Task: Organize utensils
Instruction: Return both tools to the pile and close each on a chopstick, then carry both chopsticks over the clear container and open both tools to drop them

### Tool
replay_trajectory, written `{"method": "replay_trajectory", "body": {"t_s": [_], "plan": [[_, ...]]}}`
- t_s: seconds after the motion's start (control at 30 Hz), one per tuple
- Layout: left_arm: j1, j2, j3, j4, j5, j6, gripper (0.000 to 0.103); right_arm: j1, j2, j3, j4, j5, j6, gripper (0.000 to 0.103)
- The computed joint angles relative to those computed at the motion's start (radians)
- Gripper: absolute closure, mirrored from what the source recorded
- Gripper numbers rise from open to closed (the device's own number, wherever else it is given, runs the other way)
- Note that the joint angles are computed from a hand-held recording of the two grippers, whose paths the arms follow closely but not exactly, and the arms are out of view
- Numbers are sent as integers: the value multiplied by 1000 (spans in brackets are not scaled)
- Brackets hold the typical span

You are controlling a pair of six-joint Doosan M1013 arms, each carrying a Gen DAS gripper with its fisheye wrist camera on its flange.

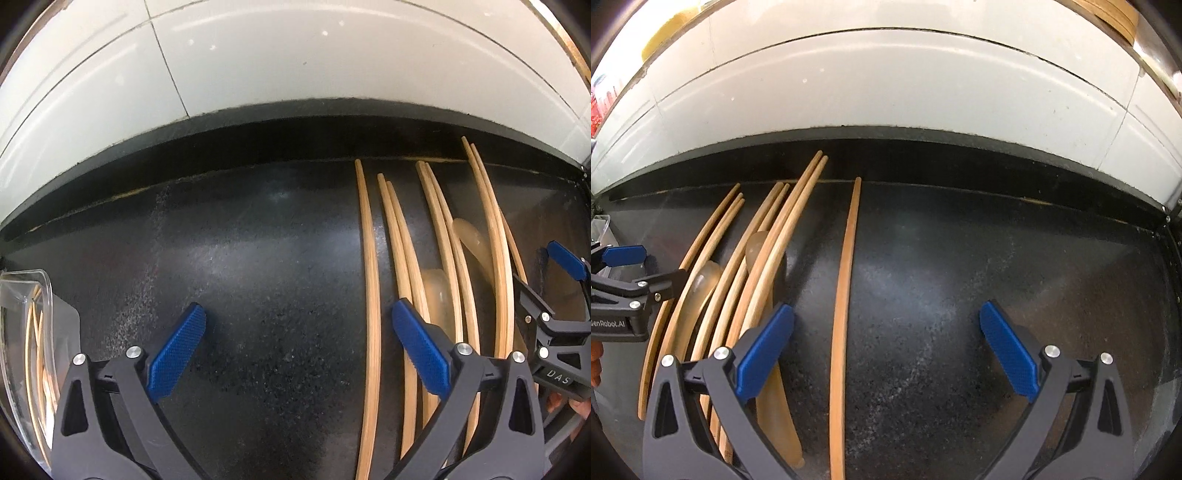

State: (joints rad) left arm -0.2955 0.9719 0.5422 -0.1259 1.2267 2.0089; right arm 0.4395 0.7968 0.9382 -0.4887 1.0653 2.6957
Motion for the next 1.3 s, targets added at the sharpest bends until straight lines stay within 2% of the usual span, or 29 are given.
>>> {"method": "replay_trajectory", "body": {"t_s": [0.03,0.07,0.1,0.13,0.27,0.37,0.57,0.83,0.97,1.07,1.17,1.3], "plan": [[9,-40,74,-19,-63,27,34,2,-2,3,-16,-7,5,31],[10,-63,120,-37,-118,50,88,12,-6,7,-43,-5,26,81],[5,-75,142,-19,-145,53,97,17,6,-16,-53,25,28,96],[5,-75,140,-25,-138,50,97,21,20,-43,-54,64,31,96],[10,-59,105,-57,-91,73,98,20,12,-31,-45,60,64,96],[18,-39,61,-74,-29,45,98,14,-9,-6,-11,68,101,96],[30,-97,138,-90,-73,108,98,25,-72,57,-33,55,233,96],[84,-145,153,-226,-15,152,98,71,-114,56,-40,-19,342,96],[121,-153,144,-242,-6,173,98,97,-87,-13,-30,-49,380,96],[150,-146,108,-266,32,155,98,117,-43,-103,-22,-49,385,96],[185,-118,41,-280,70,142,98,134,17,-222,-6,-34,355,96],[225,-68,-51,-287,111,130,98,154,133,-437,29,18,292,96]]}}
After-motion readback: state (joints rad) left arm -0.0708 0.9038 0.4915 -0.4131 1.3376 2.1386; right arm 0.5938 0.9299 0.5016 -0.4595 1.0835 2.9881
